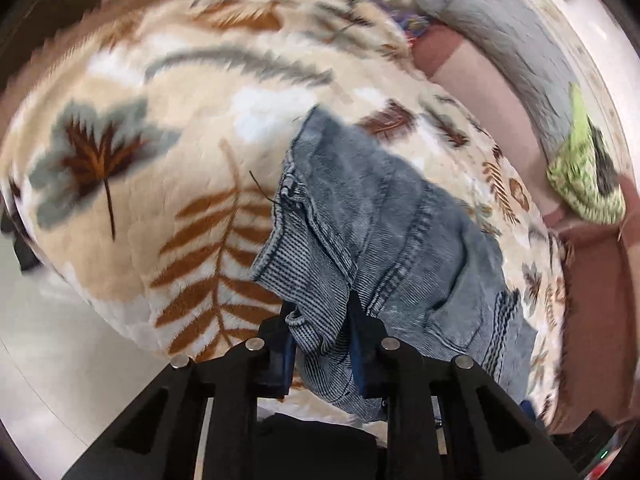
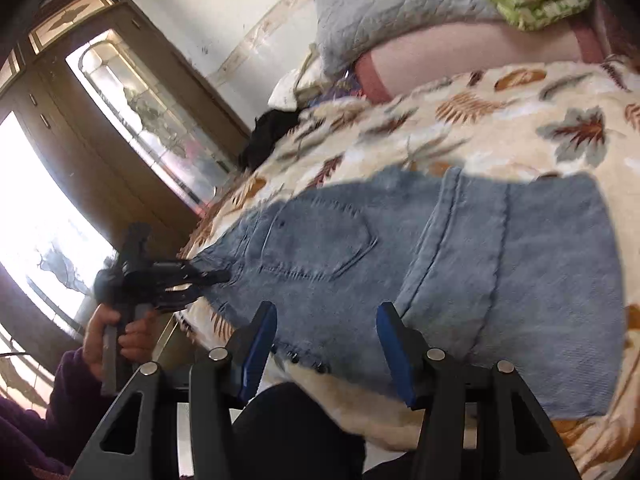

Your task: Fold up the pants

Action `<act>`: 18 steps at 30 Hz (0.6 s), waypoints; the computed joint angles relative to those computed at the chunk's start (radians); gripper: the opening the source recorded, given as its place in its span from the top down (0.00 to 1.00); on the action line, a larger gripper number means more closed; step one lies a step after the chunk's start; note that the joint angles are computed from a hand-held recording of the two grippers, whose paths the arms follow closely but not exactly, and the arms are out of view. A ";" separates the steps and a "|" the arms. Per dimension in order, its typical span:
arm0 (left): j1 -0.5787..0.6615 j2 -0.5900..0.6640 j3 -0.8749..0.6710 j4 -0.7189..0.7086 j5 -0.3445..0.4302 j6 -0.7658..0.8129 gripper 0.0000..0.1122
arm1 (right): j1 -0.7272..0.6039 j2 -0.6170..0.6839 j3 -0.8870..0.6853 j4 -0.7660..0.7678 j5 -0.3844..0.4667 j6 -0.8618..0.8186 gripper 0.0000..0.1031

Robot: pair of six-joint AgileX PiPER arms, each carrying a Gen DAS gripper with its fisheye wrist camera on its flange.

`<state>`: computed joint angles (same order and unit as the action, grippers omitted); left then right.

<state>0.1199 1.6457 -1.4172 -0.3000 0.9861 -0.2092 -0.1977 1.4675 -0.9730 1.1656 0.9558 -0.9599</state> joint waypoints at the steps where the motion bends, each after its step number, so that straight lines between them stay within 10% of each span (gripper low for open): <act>1: -0.028 -0.009 -0.025 0.041 0.013 -0.021 0.80 | -0.011 -0.004 -0.006 -0.007 -0.016 0.003 0.46; 7: -0.199 -0.071 -0.134 0.221 0.054 -0.113 0.80 | -0.013 0.164 -0.233 -0.190 -0.020 0.122 0.72; 13: -0.412 -0.070 -0.279 0.380 0.131 -0.179 0.81 | 0.107 0.446 -0.546 -0.430 0.153 0.313 0.75; 18: -0.627 0.005 -0.457 0.478 0.219 -0.173 0.84 | -0.028 0.390 -0.472 -0.313 0.178 0.224 0.76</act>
